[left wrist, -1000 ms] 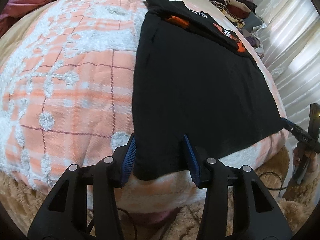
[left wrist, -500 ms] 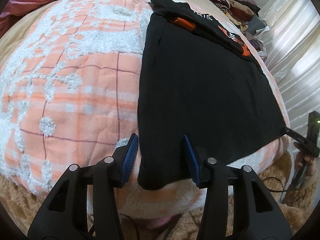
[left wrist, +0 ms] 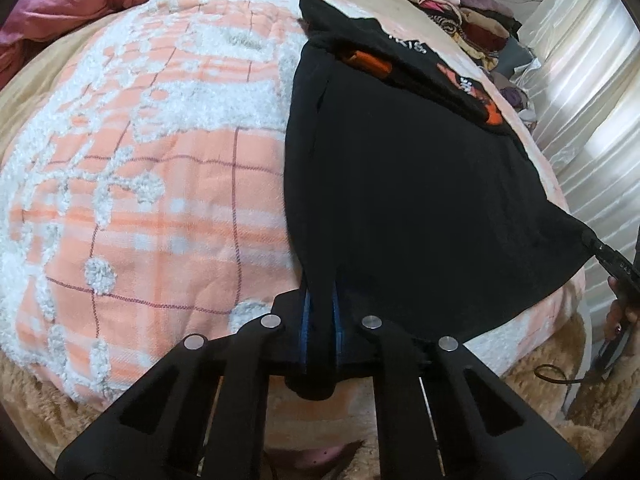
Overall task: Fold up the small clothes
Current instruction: 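Lift the hem with both tools and fold it toward the collar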
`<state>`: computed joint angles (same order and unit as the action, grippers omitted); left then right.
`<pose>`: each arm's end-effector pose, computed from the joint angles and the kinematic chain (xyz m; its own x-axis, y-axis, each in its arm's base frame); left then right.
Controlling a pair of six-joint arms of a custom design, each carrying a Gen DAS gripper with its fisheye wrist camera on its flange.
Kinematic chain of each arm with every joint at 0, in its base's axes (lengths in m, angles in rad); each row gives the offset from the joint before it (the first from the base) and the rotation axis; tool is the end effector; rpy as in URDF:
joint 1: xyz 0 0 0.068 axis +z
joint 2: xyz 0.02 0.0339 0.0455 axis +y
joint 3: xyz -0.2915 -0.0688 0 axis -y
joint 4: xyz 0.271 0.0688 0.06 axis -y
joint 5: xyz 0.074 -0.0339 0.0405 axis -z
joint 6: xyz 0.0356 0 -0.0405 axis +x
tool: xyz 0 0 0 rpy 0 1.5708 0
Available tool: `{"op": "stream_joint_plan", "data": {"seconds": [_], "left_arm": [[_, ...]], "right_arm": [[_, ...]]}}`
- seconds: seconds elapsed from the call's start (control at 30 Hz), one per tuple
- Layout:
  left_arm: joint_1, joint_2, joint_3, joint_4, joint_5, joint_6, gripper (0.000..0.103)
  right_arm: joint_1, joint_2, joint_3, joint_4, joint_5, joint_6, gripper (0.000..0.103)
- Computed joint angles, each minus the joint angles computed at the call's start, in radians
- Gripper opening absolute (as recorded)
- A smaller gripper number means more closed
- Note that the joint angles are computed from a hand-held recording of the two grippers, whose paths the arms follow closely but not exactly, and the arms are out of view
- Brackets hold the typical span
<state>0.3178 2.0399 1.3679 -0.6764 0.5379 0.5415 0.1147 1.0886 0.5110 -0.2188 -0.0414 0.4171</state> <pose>0.4087 0.1153 0.1498 -0.8770 0.1775 -0.4466 0.3396 0.8864 -0.3145 0.2196 0.0268 0.1957 -0.7072 0.3260 -0.6273 0.1569 0.9376 0.3103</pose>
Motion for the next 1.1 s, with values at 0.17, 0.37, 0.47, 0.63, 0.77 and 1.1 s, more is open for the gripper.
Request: {"op": "stream_joint_plan", "data": {"seconds": [0.17,0.37,0.47,0.63,0.77,1.1], "left_arm": [[-0.001,-0.037,0.006,0.000,0.043,-0.020,0.002],[-0.002,-0.068,0.040,0.004,0.093,-0.053,0.002],[-0.008,-0.078,0.052,0.015,0.107,-0.073,0.002],[-0.017,-0.089,0.062,0.021,0.118,-0.088,0.002],[-0.023,-0.094,0.075,0.031,0.123,-0.103,0.002],[-0.043,-0.107,0.110,0.069,0.119,-0.146,0.002]], "right_arm": [[-0.007,-0.020,0.011,0.013,0.009,0.003,0.008],[-0.009,-0.038,0.022,0.013,0.030,0.014,0.008],[-0.013,-0.043,0.035,0.010,0.039,0.013,0.008],[-0.021,-0.051,0.055,0.002,0.054,0.010,0.008],[-0.026,-0.043,0.071,0.000,0.062,0.003,0.008],[-0.049,-0.026,0.119,-0.011,0.067,-0.021,0.008]]}}
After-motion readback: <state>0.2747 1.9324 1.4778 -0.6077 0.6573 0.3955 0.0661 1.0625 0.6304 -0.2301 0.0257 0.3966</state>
